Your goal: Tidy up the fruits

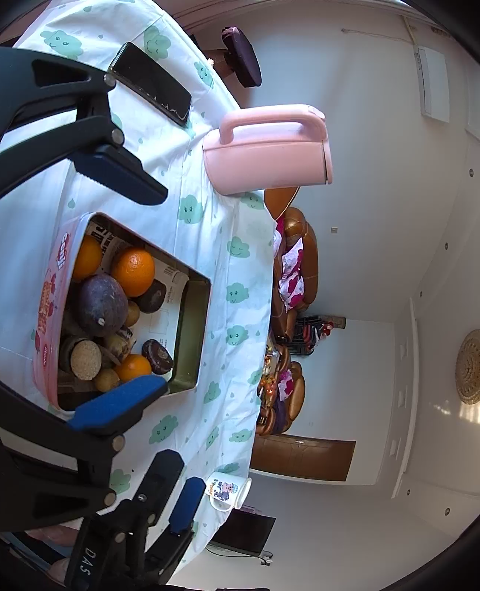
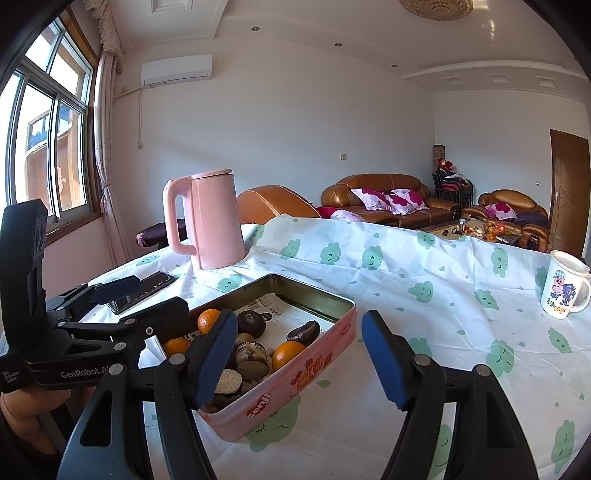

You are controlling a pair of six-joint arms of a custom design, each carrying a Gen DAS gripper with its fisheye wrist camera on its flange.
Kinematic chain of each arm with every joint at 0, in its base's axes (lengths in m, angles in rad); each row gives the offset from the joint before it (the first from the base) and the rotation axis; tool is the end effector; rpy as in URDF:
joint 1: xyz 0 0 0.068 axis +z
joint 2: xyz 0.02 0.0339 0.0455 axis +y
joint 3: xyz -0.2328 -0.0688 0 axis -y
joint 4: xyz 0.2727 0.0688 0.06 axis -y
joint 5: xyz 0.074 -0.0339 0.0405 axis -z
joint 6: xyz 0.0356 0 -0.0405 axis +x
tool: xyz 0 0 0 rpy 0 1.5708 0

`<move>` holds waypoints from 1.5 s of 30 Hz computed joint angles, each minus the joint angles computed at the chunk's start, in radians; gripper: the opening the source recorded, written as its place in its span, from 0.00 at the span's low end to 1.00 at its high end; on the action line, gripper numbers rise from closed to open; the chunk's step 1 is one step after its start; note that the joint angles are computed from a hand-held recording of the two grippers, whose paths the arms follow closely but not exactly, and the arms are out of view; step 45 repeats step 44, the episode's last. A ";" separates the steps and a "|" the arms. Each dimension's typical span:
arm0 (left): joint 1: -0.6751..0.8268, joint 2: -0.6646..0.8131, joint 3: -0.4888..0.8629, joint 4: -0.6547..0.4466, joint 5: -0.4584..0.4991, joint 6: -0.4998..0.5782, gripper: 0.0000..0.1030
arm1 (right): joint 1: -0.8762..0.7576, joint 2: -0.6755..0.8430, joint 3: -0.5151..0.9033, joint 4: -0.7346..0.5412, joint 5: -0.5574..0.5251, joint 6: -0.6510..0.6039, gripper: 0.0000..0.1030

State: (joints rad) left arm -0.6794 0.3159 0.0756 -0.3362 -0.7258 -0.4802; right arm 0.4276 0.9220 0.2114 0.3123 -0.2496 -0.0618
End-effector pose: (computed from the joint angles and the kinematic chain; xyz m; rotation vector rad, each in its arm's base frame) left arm 0.1411 -0.0835 0.1243 -0.2059 1.9803 0.0398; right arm 0.2013 0.1014 0.1245 -0.6400 1.8819 0.4836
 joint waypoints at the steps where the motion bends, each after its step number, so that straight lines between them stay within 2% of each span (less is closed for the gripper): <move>1: -0.003 0.004 0.001 0.003 -0.001 0.001 0.93 | -0.001 -0.006 -0.003 -0.001 0.001 0.001 0.69; 15: -0.060 0.109 0.031 0.058 -0.026 -0.009 0.93 | -0.029 -0.126 -0.038 -0.066 -0.004 0.007 0.70; 18: -0.072 0.121 0.037 0.061 -0.041 -0.013 0.97 | -0.038 -0.150 -0.046 -0.076 -0.008 0.007 0.70; 26: -0.136 0.140 0.065 0.050 -0.108 -0.020 1.00 | -0.070 -0.210 -0.058 -0.113 -0.024 0.003 0.71; 32: -0.158 0.210 0.101 0.053 -0.109 -0.040 1.00 | -0.082 -0.258 -0.068 -0.141 -0.029 -0.003 0.71; 45: -0.181 0.299 0.125 0.076 -0.137 -0.058 1.00 | -0.133 -0.253 -0.067 -0.153 -0.062 -0.014 0.71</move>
